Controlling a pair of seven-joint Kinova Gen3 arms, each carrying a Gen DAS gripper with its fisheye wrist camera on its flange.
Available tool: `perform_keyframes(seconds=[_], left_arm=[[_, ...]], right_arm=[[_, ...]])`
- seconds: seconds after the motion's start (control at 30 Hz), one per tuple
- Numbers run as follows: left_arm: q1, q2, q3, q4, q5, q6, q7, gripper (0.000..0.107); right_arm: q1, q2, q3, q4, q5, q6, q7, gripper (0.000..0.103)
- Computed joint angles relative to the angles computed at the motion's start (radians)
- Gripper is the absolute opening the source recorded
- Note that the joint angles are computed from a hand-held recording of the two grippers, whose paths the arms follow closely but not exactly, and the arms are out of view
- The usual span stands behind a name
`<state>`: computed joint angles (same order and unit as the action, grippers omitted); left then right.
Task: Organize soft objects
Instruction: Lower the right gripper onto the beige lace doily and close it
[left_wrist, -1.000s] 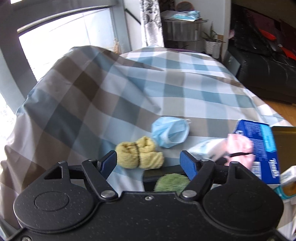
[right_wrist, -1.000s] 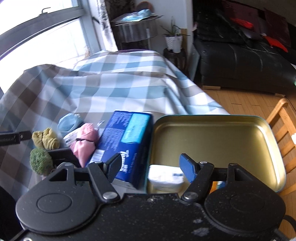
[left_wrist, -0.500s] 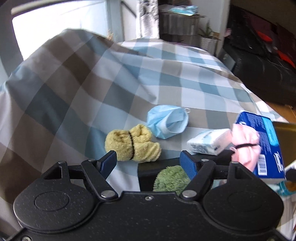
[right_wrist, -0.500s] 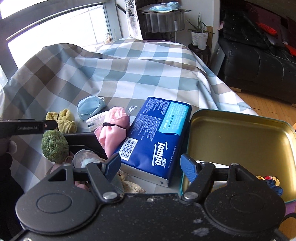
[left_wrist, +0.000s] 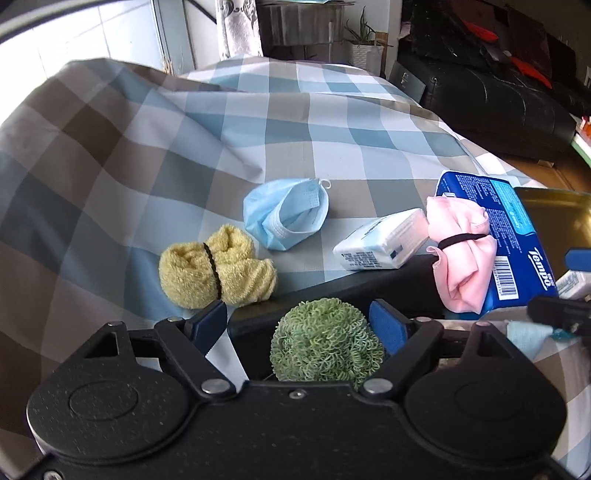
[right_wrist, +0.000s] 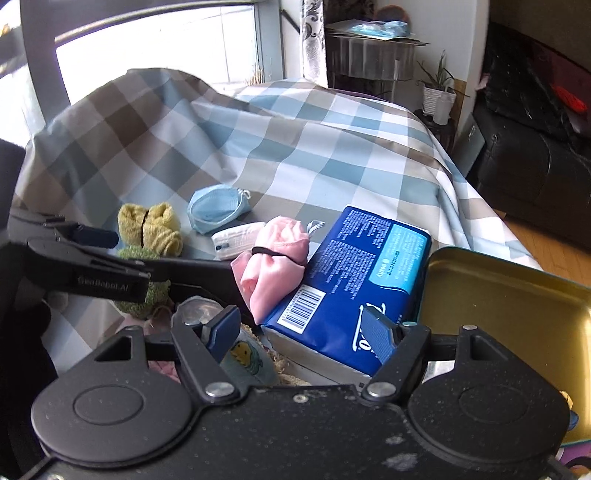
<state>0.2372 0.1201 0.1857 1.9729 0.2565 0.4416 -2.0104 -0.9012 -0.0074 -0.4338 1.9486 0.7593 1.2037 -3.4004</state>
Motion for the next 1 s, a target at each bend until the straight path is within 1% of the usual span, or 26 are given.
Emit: perform_keyframes(seconds=[0.07, 0.13, 0.27, 0.33, 0.4, 0.43, 0.47, 0.57, 0.67, 0.83, 0.9, 1.0], left_arm=[[-0.011, 0.005, 0.003, -0.003, 0.022, 0.008, -0.016, 0.085], [-0.010, 0.011, 0.001, -0.007, 0.023, 0.011, -0.011, 0.086], [-0.015, 0.018, 0.002, -0.017, 0.033, 0.027, -0.013, 0.086], [-0.015, 0.016, 0.001, -0.016, 0.034, 0.025, -0.013, 0.086], [-0.015, 0.015, 0.000, -0.016, 0.034, 0.025, -0.010, 0.086], [-0.014, 0.015, -0.001, -0.016, 0.032, 0.026, -0.007, 0.086], [-0.015, 0.015, -0.001, -0.018, 0.031, 0.027, -0.005, 0.086], [-0.018, 0.014, -0.002, -0.018, 0.036, 0.028, -0.004, 0.086], [-0.024, 0.015, -0.003, -0.020, 0.047, 0.033, -0.004, 0.086], [-0.036, 0.018, -0.002, -0.024, 0.070, 0.042, -0.015, 0.086], [-0.030, 0.019, -0.005, -0.023, 0.061, 0.036, -0.007, 0.086], [-0.038, 0.024, -0.001, -0.025, 0.074, 0.040, -0.019, 0.086]], right_arm=[[0.000, 0.010, 0.004, -0.004, -0.005, -0.017, 0.020, 0.071], [0.002, 0.002, 0.007, 0.002, -0.015, -0.071, 0.070, 0.070], [-0.039, 0.048, -0.014, -0.029, -0.008, -0.065, 0.183, 0.071], [-0.053, 0.060, -0.005, -0.034, -0.038, -0.102, 0.244, 0.070], [-0.049, 0.062, 0.011, -0.028, -0.096, -0.171, 0.306, 0.071], [-0.042, 0.067, 0.011, -0.029, -0.123, -0.192, 0.334, 0.072], [-0.053, 0.076, 0.019, -0.032, -0.134, -0.197, 0.350, 0.074], [-0.087, 0.099, 0.025, -0.042, -0.122, -0.166, 0.359, 0.074], [-0.092, 0.089, 0.040, -0.032, -0.135, -0.165, 0.337, 0.074], [-0.133, 0.132, 0.037, -0.044, -0.097, -0.043, 0.315, 0.074], [-0.140, 0.145, 0.046, -0.040, -0.094, -0.039, 0.321, 0.074], [-0.132, 0.159, 0.065, -0.029, -0.094, -0.067, 0.342, 0.073]])
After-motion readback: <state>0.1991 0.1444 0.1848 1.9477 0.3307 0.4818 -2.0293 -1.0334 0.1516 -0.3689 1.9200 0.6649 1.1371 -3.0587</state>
